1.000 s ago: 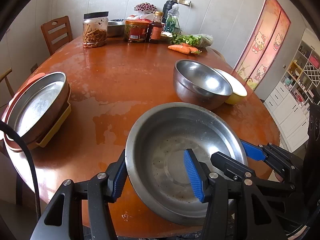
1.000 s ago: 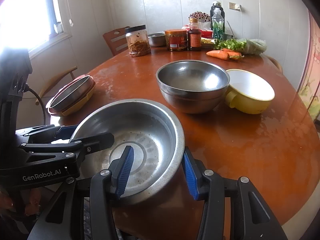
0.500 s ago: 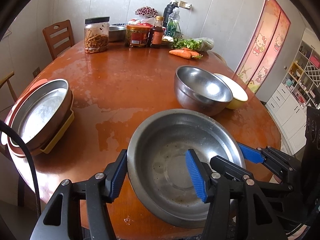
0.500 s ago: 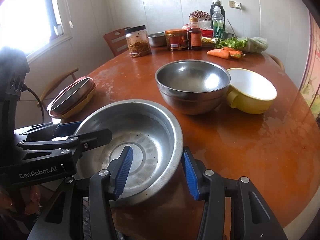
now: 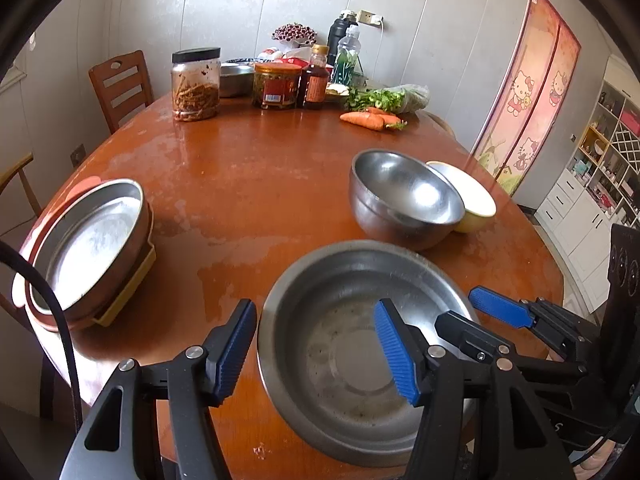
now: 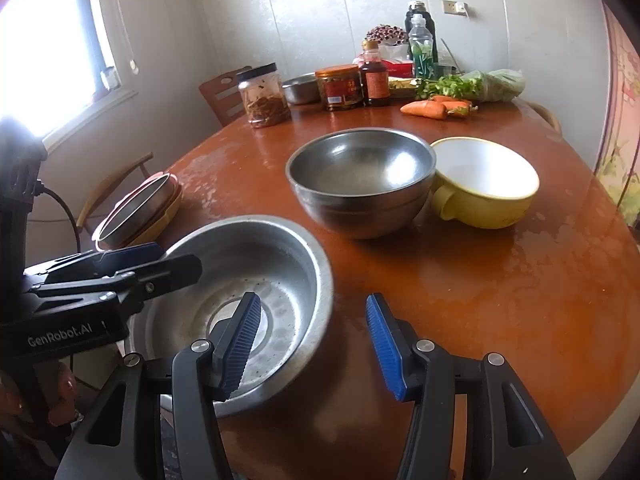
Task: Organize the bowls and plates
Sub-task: 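Lift the steel basin with the left tool and set it down nearby, then grasp the deep steel bowl rim with the left tool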
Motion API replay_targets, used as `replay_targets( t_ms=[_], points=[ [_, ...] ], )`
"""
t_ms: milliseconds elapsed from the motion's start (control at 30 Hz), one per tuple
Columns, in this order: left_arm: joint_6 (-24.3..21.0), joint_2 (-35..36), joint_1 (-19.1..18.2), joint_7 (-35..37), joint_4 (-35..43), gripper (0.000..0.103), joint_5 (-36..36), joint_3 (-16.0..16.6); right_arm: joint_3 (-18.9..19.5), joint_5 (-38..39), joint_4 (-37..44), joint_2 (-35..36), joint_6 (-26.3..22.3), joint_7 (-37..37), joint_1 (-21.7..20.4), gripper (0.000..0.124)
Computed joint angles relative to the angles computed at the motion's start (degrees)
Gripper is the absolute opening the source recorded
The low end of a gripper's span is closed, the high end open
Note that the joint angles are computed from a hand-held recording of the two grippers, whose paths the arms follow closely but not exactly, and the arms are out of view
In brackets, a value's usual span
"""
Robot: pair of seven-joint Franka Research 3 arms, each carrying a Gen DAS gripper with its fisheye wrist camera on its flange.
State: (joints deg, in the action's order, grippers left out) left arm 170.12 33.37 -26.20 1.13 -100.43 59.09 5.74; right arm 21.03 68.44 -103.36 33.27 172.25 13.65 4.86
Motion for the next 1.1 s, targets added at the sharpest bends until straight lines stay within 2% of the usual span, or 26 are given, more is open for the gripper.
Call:
replay_targets(
  t_ms=[267,400,567,667,767,900,1100],
  points=[
    [-1.45,1.59,1.50,5.15,4.34,0.062,-2.23,-1.43,-0.30,0.68,2.35,0.97,0.39,-0.01,-0.58,0.057],
    [-2.32,3.68,3.33,11.49,7.80,0.062,-6.59,-3.23,-1.27,-1.55,4.86,2.23,-0.51,3.49,-0.30,0.057],
    [-3.38,8.00,7.58,22.89,13.78,0.062,-16.36,-7.79,-2.78,-6.54,8.99,4.74,-1.05,10.01,0.68,0.057],
    [-6.27,11.11,8.97,29.42,18.87,0.062,-21.21,-9.86,-3.42,-10.62,11.46,6.43,-1.49,14.50,1.12,0.057],
    [-9.32,14.24,9.09,34.94,24.43,0.063,-24.90,-10.67,-3.72,-14.27,14.13,8.25,-2.61,19.01,1.18,0.062],
    [-13.13,18.98,9.57,42.04,32.40,0.064,-30.38,-12.24,-4.91,-19.25,16.81,9.97,-3.88,24.96,1.82,0.063],
    [-20.83,26.36,8.27,49.92,45.70,0.065,-36.93,-11.90,-5.38,-25.19,19.88,11.73,-5.64,31.06,1.92,0.063]
  ],
)
